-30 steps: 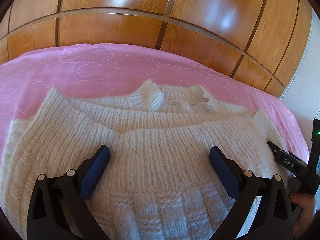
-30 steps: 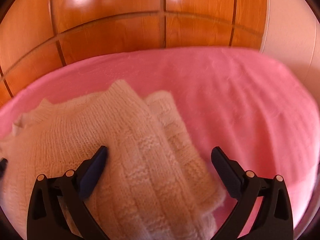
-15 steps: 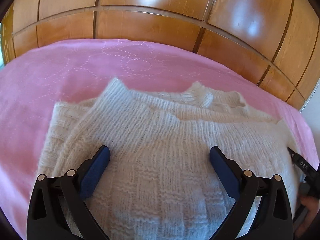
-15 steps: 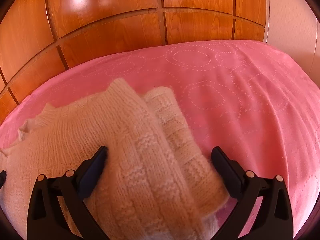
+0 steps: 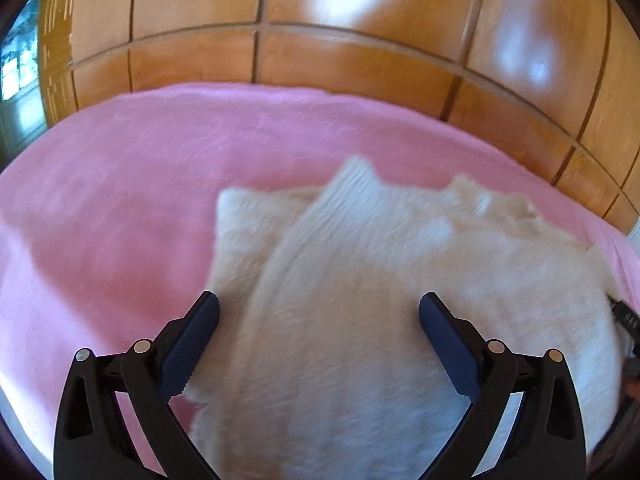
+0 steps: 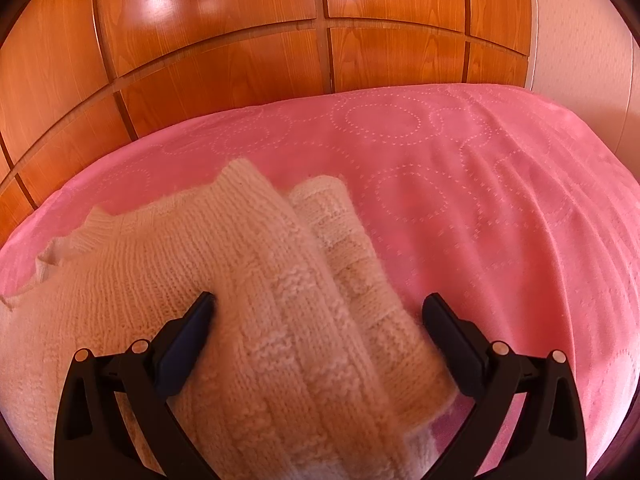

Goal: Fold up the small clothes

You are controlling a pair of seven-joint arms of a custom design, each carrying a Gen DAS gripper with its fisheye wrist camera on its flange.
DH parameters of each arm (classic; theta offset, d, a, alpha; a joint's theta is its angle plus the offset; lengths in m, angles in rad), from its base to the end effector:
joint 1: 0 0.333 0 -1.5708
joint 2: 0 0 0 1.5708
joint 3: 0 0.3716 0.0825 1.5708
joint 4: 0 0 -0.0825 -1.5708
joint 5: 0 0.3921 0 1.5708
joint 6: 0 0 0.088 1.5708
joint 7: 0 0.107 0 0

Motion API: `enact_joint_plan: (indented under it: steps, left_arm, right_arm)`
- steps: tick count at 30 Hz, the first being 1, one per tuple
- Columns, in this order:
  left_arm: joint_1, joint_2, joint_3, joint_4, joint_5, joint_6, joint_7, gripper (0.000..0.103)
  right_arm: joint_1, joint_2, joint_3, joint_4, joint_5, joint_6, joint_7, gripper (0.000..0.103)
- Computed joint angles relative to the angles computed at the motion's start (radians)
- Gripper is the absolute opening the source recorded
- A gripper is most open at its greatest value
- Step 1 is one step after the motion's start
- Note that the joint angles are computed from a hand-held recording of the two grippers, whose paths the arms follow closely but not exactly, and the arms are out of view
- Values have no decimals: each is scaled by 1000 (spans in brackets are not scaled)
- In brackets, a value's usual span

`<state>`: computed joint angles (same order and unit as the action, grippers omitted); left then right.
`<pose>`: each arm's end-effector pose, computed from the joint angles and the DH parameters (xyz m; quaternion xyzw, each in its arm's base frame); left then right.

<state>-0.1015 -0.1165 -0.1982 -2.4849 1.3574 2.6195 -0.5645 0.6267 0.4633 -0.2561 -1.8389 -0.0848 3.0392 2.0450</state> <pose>0.4429 -0.1611 0.3927 -0.8278 0.3958 -0.2444 0.3135 0.6604 0.2939 0.4160 -0.6724 0.6408 -0.1923 0.3165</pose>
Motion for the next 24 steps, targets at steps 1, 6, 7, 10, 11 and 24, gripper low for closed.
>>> enact_joint_plan:
  steps: [1, 6, 7, 10, 11, 24]
  left_arm:
    - [5, -7, 1, -13, 45, 10, -48, 99]
    - [-6, -1, -4, -13, 87, -19, -78, 99]
    - [-6, -2, -1, -14, 96, -15, -84, 99]
    - [-3, -5, 5, -20, 150, 6, -142, 99]
    - [-1, -7, 7, -23, 171, 13, -164, 99]
    - [-14, -18, 15, -40, 307, 16, -312, 99]
  right_arm:
    - [3, 0, -3, 0, 0, 0, 2, 101]
    - [35, 2, -39, 1, -21, -3, 29, 101]
    - [37, 2, -41, 1, -24, -4, 32, 101]
    - [20, -1, -22, -1, -18, -1, 30, 101]
    - [10, -2, -10, -1, -13, 1, 25, 101]
    - [-172, -67, 200, -24, 116, -96, -157, 101]
